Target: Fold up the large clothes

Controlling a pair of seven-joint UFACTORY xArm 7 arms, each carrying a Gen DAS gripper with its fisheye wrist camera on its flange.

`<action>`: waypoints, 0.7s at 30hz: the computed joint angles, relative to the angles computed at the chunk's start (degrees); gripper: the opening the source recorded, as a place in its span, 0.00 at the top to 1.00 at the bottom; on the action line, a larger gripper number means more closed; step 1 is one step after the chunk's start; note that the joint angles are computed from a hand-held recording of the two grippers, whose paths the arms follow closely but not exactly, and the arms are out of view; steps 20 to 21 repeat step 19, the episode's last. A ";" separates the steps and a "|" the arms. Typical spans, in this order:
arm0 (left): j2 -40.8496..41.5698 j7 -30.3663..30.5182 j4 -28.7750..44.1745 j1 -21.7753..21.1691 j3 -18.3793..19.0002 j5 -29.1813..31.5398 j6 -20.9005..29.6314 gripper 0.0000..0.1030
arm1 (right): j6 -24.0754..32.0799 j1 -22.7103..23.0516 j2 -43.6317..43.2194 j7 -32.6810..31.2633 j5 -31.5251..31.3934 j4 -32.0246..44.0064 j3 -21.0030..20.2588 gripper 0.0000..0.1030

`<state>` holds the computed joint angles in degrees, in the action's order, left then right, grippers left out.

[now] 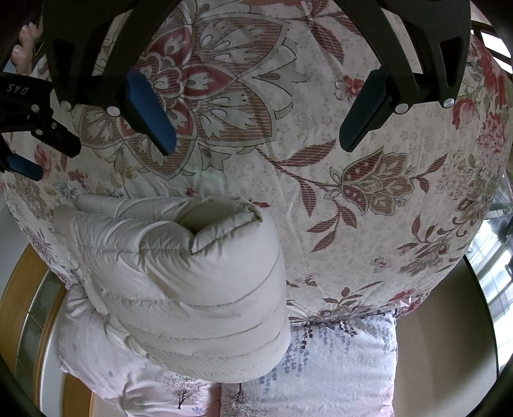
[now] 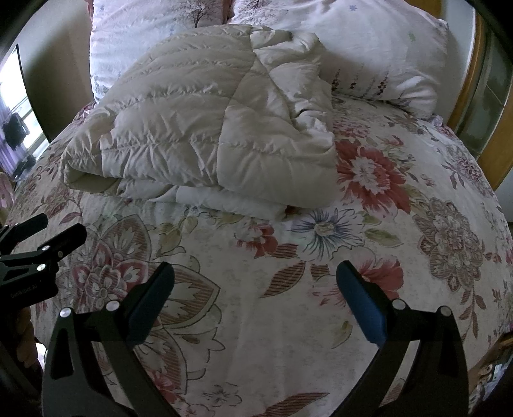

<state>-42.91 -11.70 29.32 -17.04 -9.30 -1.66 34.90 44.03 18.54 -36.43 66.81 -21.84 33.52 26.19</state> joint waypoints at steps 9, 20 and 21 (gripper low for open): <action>0.09 -0.24 0.05 0.22 0.04 0.30 -0.02 0.01 | -0.35 0.30 -0.12 -1.46 0.43 -0.21 -0.99 0.02; 0.43 -0.18 0.18 0.30 -0.03 0.60 0.07 0.01 | -0.53 0.07 -0.35 -1.98 0.76 -0.37 -0.98 0.02; 0.43 -0.18 0.18 0.30 -0.03 0.60 0.07 0.01 | -0.53 0.07 -0.35 -1.98 0.76 -0.37 -0.98 0.02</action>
